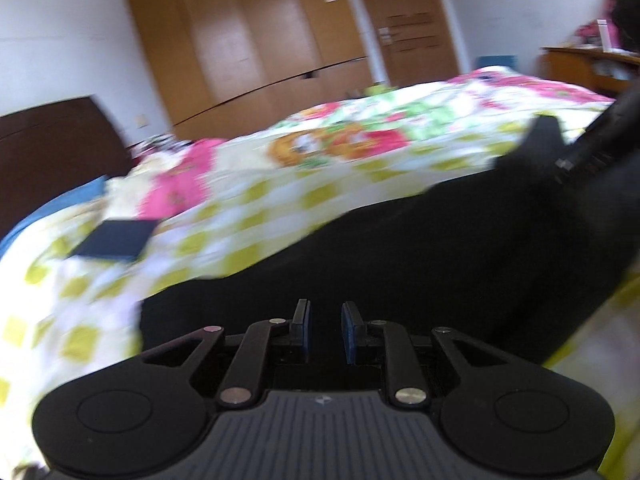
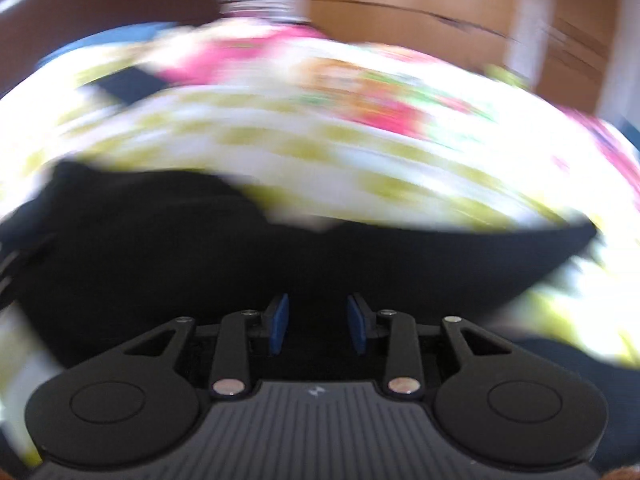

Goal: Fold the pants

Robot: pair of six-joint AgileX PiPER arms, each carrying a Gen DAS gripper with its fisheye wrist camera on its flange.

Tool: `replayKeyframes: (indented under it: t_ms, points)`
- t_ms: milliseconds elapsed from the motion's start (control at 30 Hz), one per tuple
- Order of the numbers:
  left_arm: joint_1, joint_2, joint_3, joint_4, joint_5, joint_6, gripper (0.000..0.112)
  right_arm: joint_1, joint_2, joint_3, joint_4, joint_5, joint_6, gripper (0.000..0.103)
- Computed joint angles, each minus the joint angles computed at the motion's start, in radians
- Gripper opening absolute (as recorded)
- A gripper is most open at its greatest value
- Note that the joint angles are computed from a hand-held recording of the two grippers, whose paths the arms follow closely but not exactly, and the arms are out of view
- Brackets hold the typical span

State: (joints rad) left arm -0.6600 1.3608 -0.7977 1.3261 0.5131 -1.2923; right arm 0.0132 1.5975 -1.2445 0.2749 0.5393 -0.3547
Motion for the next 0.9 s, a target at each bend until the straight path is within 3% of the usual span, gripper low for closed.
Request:
replayKeyframes:
  t_ms: [100,200,300,467,500,533,567,633,767,900]
  points:
    - [-0.096,0.120,-0.089,0.023,-0.022,0.016,0.035,-0.203,0.106,-0.103,0.156,0.023,-0.035,0.040]
    - [-0.128,0.237,-0.210,-0.082,-0.060,0.141,0.035,-0.334,0.271,-0.279,0.307,0.106,-0.039,0.040]
    - [-0.142,0.314,-0.309,-0.189,-0.085,0.239,0.035,-0.411,0.395,-0.390,0.482,0.154,-0.063,0.040]
    - [-0.161,0.398,-0.427,-0.336,-0.058,0.394,0.035,-0.431,0.558,-0.520,0.653,0.149,-0.058,0.041]
    - [-0.166,0.411,-0.446,-0.352,-0.047,0.413,0.035,-0.420,0.575,-0.541,0.646,0.144,-0.041,0.029]
    - [-0.165,0.423,-0.465,-0.368,-0.041,0.434,0.035,-0.422,0.593,-0.575,0.640,0.176,-0.012,0.004]
    - [-0.165,0.432,-0.479,-0.385,-0.035,0.455,0.035,-0.431,0.606,-0.604,0.661,0.209,0.008,0.005]
    - [-0.170,0.439,-0.507,-0.422,-0.013,0.510,0.035,-0.453,0.547,-0.562,0.753,0.226,-0.072,0.005]
    - [-0.188,0.431,-0.533,-0.446,0.017,0.563,0.035,-0.579,0.329,-0.392,0.971,0.348,-0.331,0.005]
    - [-0.234,0.386,-0.481,-0.355,0.012,0.454,0.035,-0.760,0.122,-0.173,1.010,0.469,-0.526,0.005]
